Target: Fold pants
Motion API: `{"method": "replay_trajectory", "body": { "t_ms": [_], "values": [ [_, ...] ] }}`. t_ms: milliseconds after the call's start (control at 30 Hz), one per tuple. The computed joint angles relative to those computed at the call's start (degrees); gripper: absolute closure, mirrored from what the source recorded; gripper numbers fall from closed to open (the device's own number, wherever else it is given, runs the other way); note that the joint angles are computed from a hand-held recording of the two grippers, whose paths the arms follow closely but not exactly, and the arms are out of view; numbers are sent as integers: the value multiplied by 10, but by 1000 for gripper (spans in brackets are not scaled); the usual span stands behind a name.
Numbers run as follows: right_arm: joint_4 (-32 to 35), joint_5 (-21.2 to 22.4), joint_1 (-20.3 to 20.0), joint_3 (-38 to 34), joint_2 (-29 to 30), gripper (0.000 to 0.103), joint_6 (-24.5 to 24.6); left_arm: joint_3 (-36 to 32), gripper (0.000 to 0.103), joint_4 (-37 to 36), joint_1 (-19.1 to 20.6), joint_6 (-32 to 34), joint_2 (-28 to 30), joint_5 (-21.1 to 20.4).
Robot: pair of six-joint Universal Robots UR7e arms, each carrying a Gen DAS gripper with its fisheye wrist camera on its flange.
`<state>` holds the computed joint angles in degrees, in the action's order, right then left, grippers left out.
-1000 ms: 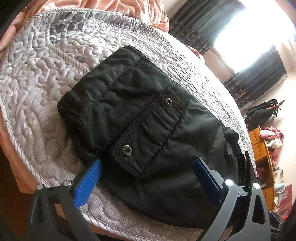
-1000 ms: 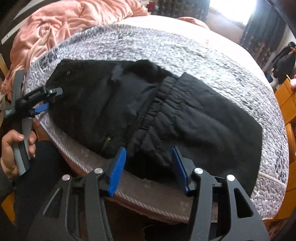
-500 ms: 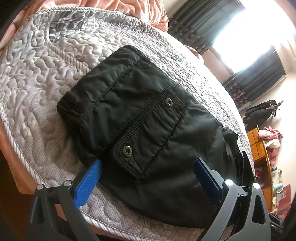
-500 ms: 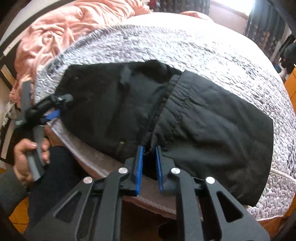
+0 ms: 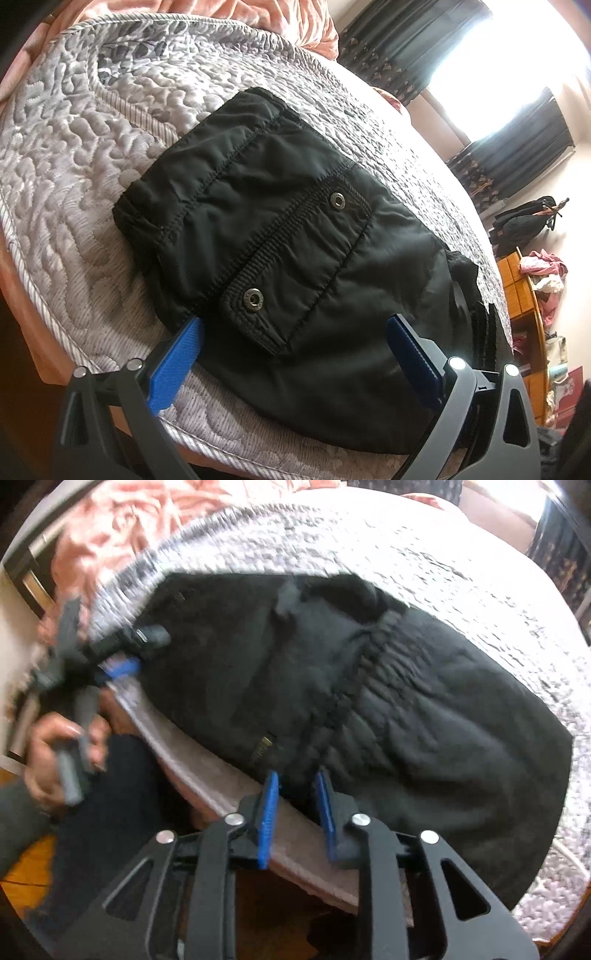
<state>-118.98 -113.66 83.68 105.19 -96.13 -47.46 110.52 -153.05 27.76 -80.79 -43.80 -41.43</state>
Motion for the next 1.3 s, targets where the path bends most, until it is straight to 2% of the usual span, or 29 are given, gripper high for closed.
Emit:
{"method": "replay_trajectory", "body": {
  "t_ms": [33,133,233,333,400,500,633,667,700,767,800,833,900,1167,1233,1300],
  "values": [
    [15,14,1,-17,4,72,9,-1,4,4,0,0,-1,-3],
    [18,34,0,-69,33,72,41,5,4,-5,-1,3,-8,-10],
    [-14,15,-7,-101,73,70,71,31,4,-41,-15,-6,-24,-5],
    [-19,-20,-14,-115,105,70,90,88,4,-102,-37,-69,-54,3],
    [-3,-39,-19,-115,120,69,93,127,4,-117,-49,-142,-78,8],
    [49,-34,-20,-122,129,58,96,174,4,-169,-53,-202,-103,6],
    [158,1,4,-197,165,56,116,207,4,-274,-40,-185,-106,1],
    [188,9,15,-222,181,53,124,212,4,-305,-35,-177,-104,2],
    [225,24,26,-254,202,49,132,215,4,-335,-31,-168,-99,2],
    [288,46,47,-311,243,27,139,220,4,-412,-20,-145,-84,-2],
    [328,52,59,-349,272,24,141,222,4,-440,-13,-140,-78,-5],
    [355,54,71,-378,297,23,138,219,4,-444,-9,-140,-76,-9],
    [386,40,104,-428,350,16,122,215,4,-439,3,-144,-75,-16],
    [550,2,180,-647,567,14,86,196,4,-546,37,-104,-23,-31],
    [561,-6,189,-680,605,14,80,188,4,-576,42,-91,-9,-30],
    [582,-4,194,-719,646,14,77,179,4,-563,46,-82,-7,-34]
  ]
}}
